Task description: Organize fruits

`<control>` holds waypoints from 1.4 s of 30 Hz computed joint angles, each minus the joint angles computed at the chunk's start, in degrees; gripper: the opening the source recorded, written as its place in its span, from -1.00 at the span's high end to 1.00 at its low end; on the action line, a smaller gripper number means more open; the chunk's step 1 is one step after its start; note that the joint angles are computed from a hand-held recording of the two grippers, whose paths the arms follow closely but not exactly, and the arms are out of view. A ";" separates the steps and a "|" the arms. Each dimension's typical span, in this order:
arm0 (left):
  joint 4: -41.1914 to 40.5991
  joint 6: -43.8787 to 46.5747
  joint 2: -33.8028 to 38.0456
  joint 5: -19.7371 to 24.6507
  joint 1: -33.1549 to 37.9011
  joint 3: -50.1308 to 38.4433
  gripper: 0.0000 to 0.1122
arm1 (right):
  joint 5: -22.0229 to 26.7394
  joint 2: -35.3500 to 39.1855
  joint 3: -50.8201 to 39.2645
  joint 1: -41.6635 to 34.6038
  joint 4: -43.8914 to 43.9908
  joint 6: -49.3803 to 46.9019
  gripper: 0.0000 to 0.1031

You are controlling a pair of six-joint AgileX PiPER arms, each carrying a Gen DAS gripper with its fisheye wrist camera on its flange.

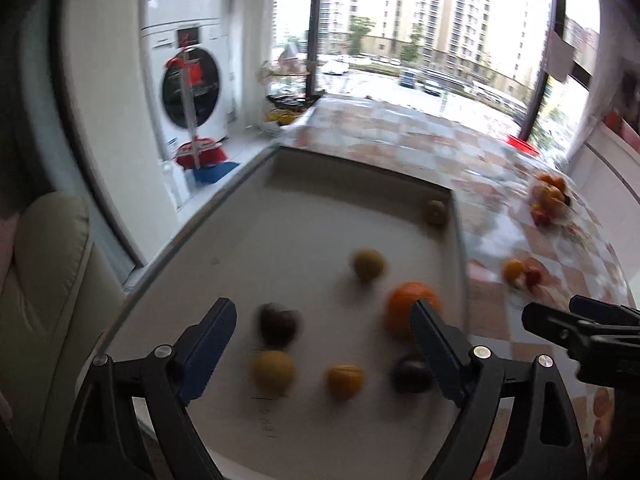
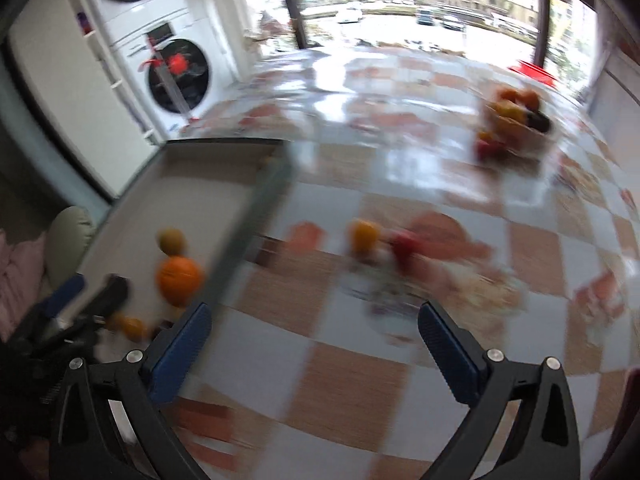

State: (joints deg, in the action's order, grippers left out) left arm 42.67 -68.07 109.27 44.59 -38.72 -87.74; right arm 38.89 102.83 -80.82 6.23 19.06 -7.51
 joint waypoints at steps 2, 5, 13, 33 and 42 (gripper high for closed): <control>-0.54 1.94 1.13 0.74 -1.34 -2.27 -0.60 | -1.08 -0.63 2.59 -2.30 -2.07 0.91 -1.00; -1.62 5.01 2.84 1.67 -3.52 -5.84 -0.60 | -2.73 -0.72 5.79 -5.74 -6.78 3.79 -1.00; -5.76 15.78 11.31 5.69 -10.69 -19.56 -0.60 | -6.97 -2.05 11.59 -14.71 -17.16 11.99 -1.00; -14.27 20.40 22.98 9.72 -12.20 -32.17 -0.83 | -16.34 -4.24 18.90 -18.06 -11.10 2.87 -0.99; -14.27 20.41 23.03 9.68 -12.19 -32.16 -0.83 | -16.38 -4.20 18.90 -18.13 -10.92 2.64 -0.99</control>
State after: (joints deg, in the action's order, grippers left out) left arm 28.41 -47.66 132.30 54.27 -50.91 -119.89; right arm 22.51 98.63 -61.92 -11.90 8.14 -4.87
